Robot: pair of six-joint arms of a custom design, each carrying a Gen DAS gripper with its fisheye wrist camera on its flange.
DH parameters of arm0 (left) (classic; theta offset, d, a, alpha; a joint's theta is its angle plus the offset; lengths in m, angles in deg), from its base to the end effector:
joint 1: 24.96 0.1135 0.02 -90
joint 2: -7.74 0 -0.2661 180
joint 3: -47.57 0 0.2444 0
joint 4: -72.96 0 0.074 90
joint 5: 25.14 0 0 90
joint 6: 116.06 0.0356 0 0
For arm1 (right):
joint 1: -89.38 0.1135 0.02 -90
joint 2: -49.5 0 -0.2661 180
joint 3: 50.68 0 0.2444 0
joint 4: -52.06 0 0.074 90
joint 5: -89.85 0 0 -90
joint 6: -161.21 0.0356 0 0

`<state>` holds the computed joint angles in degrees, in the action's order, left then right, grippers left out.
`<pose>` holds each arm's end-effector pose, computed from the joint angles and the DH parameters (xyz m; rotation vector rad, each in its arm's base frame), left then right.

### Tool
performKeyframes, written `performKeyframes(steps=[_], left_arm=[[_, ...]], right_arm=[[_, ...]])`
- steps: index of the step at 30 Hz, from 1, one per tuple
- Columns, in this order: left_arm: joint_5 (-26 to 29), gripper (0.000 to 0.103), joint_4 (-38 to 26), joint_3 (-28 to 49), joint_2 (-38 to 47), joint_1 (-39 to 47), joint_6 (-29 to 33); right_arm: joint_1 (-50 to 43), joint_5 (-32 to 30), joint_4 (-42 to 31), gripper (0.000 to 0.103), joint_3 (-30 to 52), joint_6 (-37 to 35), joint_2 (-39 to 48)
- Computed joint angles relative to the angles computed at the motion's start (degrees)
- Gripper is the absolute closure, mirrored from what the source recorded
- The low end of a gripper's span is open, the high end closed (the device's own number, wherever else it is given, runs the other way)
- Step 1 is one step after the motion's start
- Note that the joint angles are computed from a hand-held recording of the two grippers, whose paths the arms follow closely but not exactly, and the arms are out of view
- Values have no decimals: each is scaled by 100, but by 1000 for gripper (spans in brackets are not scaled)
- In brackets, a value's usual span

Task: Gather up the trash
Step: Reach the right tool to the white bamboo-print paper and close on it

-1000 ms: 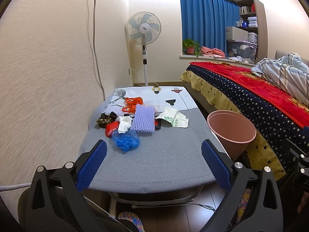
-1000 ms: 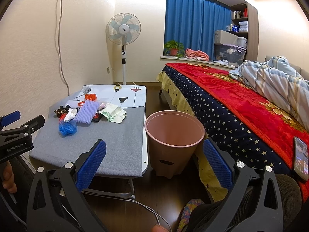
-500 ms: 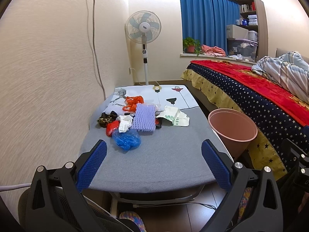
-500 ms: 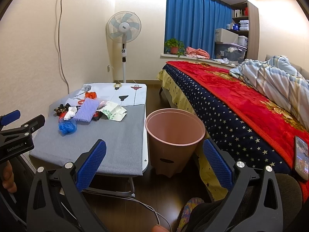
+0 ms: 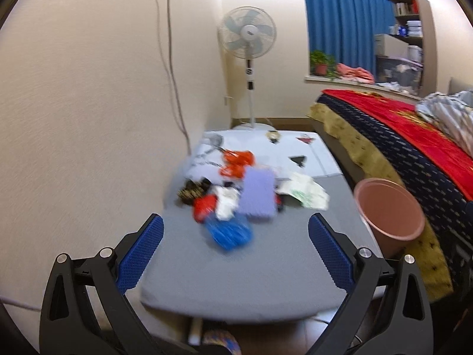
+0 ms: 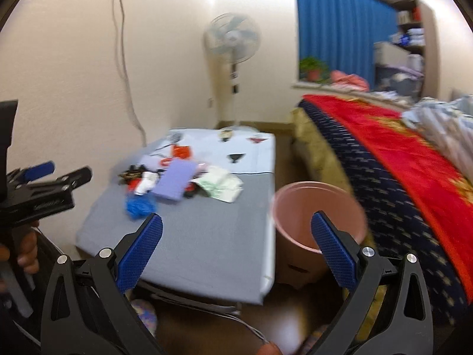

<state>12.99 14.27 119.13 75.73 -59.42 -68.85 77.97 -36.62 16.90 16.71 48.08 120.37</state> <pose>0.1965 -0.1009 0.2967 -0.4728 2.0726 0.3864 0.2560 -0.0301 0.2860 -0.5431 2.0466 0.3594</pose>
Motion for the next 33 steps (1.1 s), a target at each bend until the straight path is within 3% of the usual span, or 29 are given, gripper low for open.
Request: performKeyframes(steps=[5, 12, 17, 23, 29, 31, 33], left_arm=[[454, 8, 929, 406, 411, 1218, 1320], [990, 8, 1914, 994, 1408, 2309, 2159], [1496, 8, 1905, 1105, 1776, 2917, 2134], [1652, 8, 1802, 1363, 2039, 3358, 2025], [1826, 8, 1820, 1441, 2161, 3425, 2092], [1880, 8, 1795, 1460, 2186, 3448, 2082], [1967, 8, 1761, 1485, 2206, 3500, 2017]], right_arm=[[1313, 1447, 1158, 5, 320, 621, 875], [2286, 2143, 1533, 5, 1850, 997, 3240], [2727, 2624, 1755, 5, 2741, 912, 4667], [2956, 2857, 1498, 5, 3767, 1091, 5651], [3242, 3435, 544, 6, 4990, 882, 6494], [3255, 3486, 345, 21, 5236, 932, 6631], [3209, 3430, 172, 44, 5419, 994, 6737]])
